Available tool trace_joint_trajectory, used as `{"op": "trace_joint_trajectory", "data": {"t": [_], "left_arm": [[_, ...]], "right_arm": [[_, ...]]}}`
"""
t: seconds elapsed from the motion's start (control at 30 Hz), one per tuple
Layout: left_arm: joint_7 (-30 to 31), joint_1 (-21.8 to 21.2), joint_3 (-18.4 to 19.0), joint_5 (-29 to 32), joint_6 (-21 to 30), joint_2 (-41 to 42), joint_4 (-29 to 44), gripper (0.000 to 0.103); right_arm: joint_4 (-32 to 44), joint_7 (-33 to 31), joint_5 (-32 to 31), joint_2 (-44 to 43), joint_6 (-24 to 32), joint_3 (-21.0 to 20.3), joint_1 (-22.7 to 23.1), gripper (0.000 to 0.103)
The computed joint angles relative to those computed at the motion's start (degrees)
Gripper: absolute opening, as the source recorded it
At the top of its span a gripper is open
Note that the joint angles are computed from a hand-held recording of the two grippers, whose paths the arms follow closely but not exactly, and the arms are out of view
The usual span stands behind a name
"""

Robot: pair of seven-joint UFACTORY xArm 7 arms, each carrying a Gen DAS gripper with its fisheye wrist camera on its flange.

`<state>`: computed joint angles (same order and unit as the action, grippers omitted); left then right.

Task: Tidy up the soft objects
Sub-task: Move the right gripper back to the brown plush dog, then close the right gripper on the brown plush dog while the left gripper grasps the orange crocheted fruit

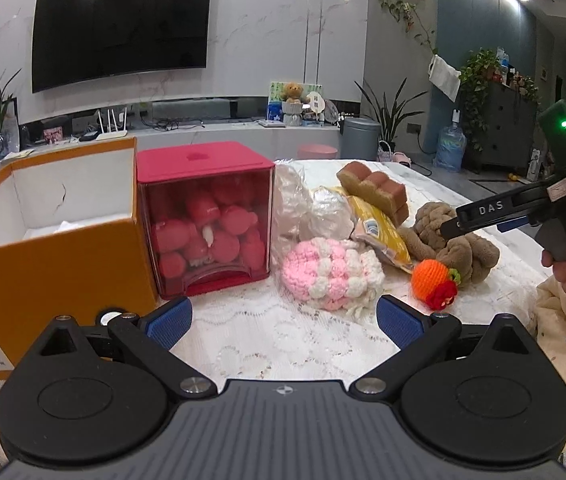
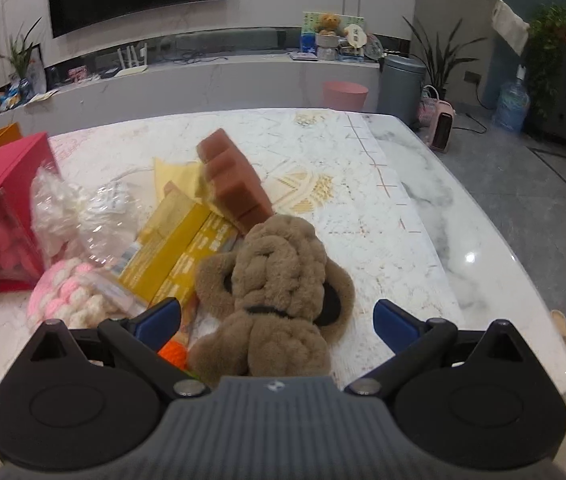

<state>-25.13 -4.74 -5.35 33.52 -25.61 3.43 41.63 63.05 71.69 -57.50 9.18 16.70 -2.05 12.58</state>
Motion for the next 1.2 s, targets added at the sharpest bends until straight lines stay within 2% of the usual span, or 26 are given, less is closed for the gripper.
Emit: {"op": "trace_joint_trajectory", "data": {"t": [0.2,0.23,0.3,0.37,0.43,0.47,0.57,0.63,0.8,0.9,0.97,1.1,1.17,1.2], "left_arm": [[1.7,-0.3,-0.2,-1.8,0.6,0.6,0.3,0.103],[2.8,-0.5,-0.2,-2.8,0.6,0.5,0.1,0.103],[5.4,-1.2,-0.1,-5.4,0.5,0.2,-0.5,0.103],[6.2,-1.4,-0.1,-6.6,0.9,0.0,-0.6,0.103],[3.8,-0.6,-0.3,-4.0,1.6,-0.1,-0.1,0.103],[2.1,0.0,-0.4,-1.9,1.7,-0.2,0.1,0.103],[1.4,0.0,-0.3,-1.3,1.3,-0.7,-0.1,0.103],[2.8,-0.7,-0.2,-2.6,0.8,-0.9,-0.5,0.103],[9.2,-3.6,-0.8,-7.4,1.7,-1.0,-0.5,0.103],[20.3,-7.8,-1.6,-18.6,1.1,-0.2,-0.7,0.103],[24.9,-9.8,-2.1,-23.2,0.4,0.9,-0.3,0.103],[24.3,-10.1,-3.4,-21.3,0.1,3.1,1.0,0.103],[26.8,-11.9,-3.3,-23.9,0.5,4.4,1.9,0.103],[29.2,-14.0,-2.8,-27.7,1.2,5.1,2.5,0.103]], "right_arm": [[2.3,-10.6,12.3,4.4,-1.1,0.7,-1.4,0.100],[3.0,-12.2,13.5,5.1,-0.7,0.4,-1.1,0.100],[4.0,-11.2,12.4,6.1,-0.2,-1.7,0.8,0.098],[4.9,-11.5,13.0,6.9,1.0,-2.5,1.7,0.087],[5.4,-15.4,18.6,7.2,2.9,-0.9,0.6,0.076],[5.0,-16.7,20.6,7.1,2.2,-0.6,0.1,0.074],[4.5,-17.1,19.1,6.3,2.1,-2.1,1.8,0.061],[4.4,-17.3,18.2,5.6,2.9,-2.4,2.5,0.058],[3.5,-16.6,18.9,3.5,5.0,-1.6,2.1,0.057],[3.8,-19.2,21.6,3.7,7.4,-0.2,1.0,0.056],[3.5,-21.1,23.6,4.0,7.0,0.4,0.2,0.056],[3.8,-22.4,23.7,4.3,7.5,0.3,0.6,0.057],[3.7,-22.7,23.8,4.3,7.3,0.1,0.6,0.057],[3.6,-22.7,23.9,4.4,7.0,0.1,0.6,0.058]]}}
